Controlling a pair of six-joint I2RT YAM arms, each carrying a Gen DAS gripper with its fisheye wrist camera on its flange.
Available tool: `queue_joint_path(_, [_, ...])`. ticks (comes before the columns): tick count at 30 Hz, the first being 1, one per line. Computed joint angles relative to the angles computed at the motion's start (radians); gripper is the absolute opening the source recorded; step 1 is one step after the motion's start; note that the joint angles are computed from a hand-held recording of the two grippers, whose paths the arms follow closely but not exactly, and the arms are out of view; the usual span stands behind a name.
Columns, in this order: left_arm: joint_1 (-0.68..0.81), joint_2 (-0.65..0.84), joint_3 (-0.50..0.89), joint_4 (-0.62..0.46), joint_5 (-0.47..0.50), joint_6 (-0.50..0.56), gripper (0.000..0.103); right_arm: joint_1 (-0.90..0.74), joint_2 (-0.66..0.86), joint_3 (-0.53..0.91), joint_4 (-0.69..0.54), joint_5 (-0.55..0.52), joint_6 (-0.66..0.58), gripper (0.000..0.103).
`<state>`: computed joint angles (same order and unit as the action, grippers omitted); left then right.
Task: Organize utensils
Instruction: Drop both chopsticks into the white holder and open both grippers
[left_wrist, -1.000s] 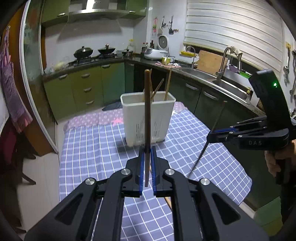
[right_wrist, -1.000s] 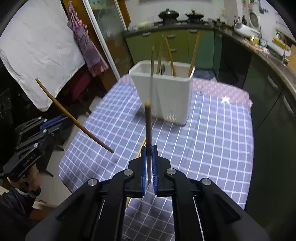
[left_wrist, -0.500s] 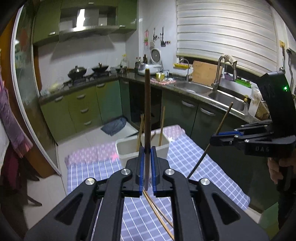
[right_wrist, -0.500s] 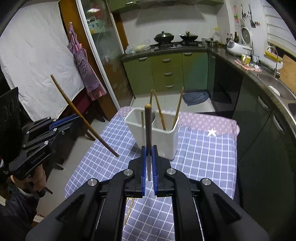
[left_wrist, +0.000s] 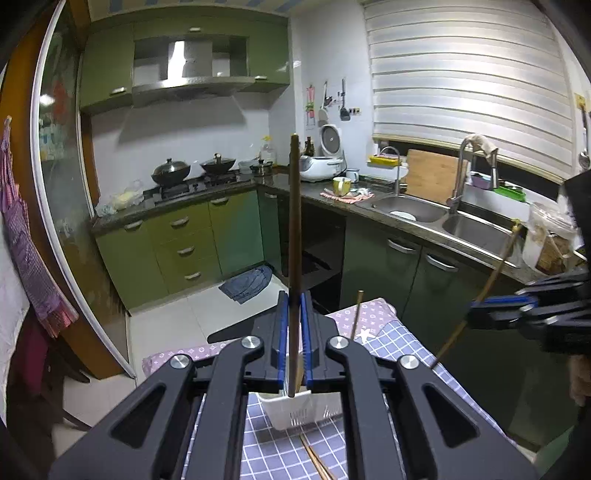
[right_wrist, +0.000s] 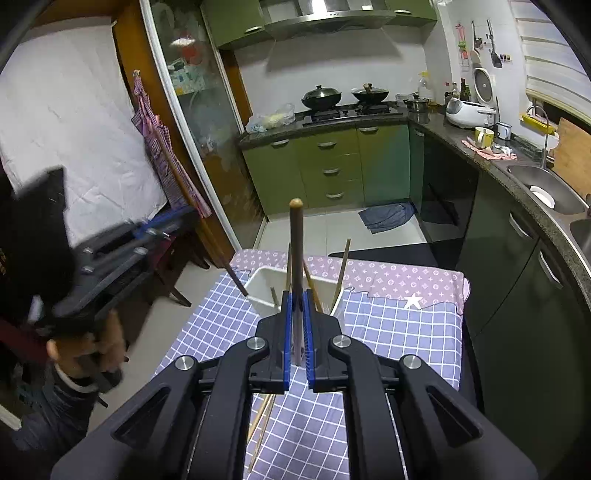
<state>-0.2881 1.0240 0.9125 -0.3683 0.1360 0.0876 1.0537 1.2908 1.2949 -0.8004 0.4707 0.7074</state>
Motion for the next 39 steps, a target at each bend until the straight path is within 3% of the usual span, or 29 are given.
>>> queue_joint_path(7, [-0.007, 0.212, -0.037, 0.176, -0.044, -0.052, 0.007, -0.099, 0.020, 0.069, 0.036, -0.033, -0.062, 0.007])
queue_joint_path(14, [0.000, 0.305, -0.091, 0.255, -0.054, -0.039, 0.007, -0.229, 0.142, 0.150, 0.095, -0.091, -0.124, 0.007])
queue_joint_path(16, [0.004, 0.311, -0.112, 0.264, -0.055, -0.035, 0.011, -0.266, 0.191, 0.150, 0.122, -0.134, -0.128, 0.007])
queue_joint_path(17, [0.010, 0.307, -0.123, 0.264, -0.049, -0.034, 0.020, -0.283, 0.215, 0.139, 0.141, -0.156, -0.127, 0.007])
queue_joint_path(25, [0.068, 0.117, -0.196, 0.178, 0.007, -0.023, 0.038, -0.299, 0.279, 0.033, 0.254, -0.193, -0.127, 0.007])
queue_joint_path(31, [0.097, -0.045, -0.246, 0.071, 0.039, -0.005, 0.038, -0.299, 0.322, -0.014, 0.293, -0.206, -0.113, 0.007])
queue_joint_path(39, [0.127, -0.123, -0.259, -0.032, 0.073, 0.008, 0.038, -0.270, 0.311, -0.046, 0.310, -0.189, -0.100, 0.009])
